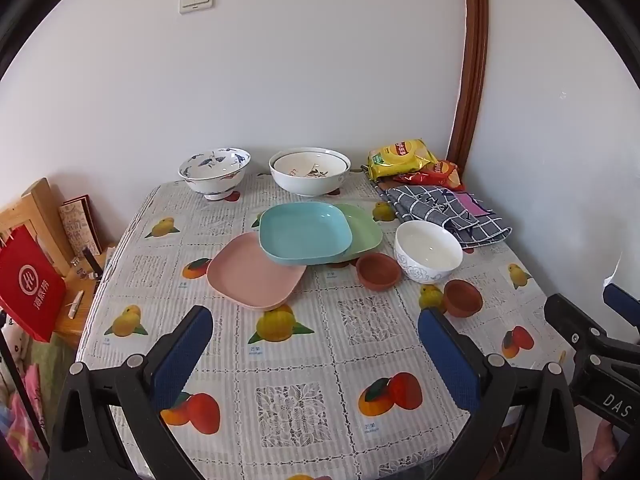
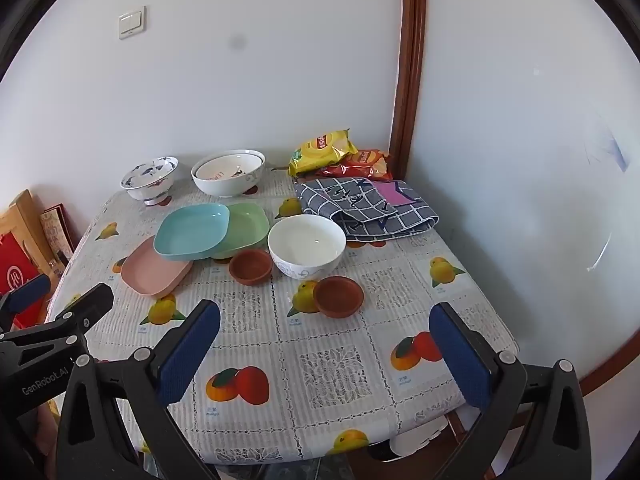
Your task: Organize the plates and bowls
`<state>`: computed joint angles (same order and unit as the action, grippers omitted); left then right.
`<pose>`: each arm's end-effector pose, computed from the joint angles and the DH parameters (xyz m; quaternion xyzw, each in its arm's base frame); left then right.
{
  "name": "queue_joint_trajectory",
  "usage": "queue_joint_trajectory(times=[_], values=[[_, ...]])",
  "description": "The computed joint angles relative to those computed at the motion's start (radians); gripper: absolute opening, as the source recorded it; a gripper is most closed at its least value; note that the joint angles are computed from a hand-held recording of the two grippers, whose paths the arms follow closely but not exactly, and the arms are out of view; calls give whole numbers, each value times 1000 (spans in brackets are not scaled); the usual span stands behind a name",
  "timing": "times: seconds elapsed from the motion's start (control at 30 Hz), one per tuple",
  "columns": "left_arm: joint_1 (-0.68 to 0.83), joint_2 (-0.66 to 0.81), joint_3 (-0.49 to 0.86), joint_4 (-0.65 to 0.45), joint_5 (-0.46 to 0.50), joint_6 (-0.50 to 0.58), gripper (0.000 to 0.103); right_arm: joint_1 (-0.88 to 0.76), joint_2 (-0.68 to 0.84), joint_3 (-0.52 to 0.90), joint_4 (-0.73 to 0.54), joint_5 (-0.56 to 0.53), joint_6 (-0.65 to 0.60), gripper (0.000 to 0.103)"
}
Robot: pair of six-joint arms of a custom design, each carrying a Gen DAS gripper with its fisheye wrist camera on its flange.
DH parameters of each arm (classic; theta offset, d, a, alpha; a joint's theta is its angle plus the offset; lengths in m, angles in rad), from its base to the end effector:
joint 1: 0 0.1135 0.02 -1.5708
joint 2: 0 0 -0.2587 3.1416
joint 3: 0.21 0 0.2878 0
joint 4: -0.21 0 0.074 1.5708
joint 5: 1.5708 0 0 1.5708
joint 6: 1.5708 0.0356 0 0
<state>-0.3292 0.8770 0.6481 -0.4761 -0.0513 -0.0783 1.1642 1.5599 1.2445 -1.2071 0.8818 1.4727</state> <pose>0.2142 -0.0713 0.2360 0.1029 0.9017 -0.0621 0.4154 0.1471 0.2721 0.2454 0.1491 0.8918 -0.0854 0.4186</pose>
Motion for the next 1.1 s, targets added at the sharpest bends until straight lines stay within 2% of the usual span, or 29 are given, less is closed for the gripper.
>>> queue_joint_trajectory(times=[0.1,0.13,0.2,0.3,0.4,1.1], values=[[-1,-6,-1,3,-11,12,103,6,-2,-5,-10,9,13,103],[-24,-23,13,-27,-37,-4,103,9,-3,-5,-16,9,19,103],[-2,-13,18,-30,-9,1,103,8,9,16,-26,7,16,103],[-24,7,21,-21,-26,-8,103,15,23,43,-57,4,30,103],[9,-4,8,-6,8,7,103,13,12,22,-32,4,18,103],[4,-31,0,-10,3,13,103,27,10,35,-50,6,48,103]])
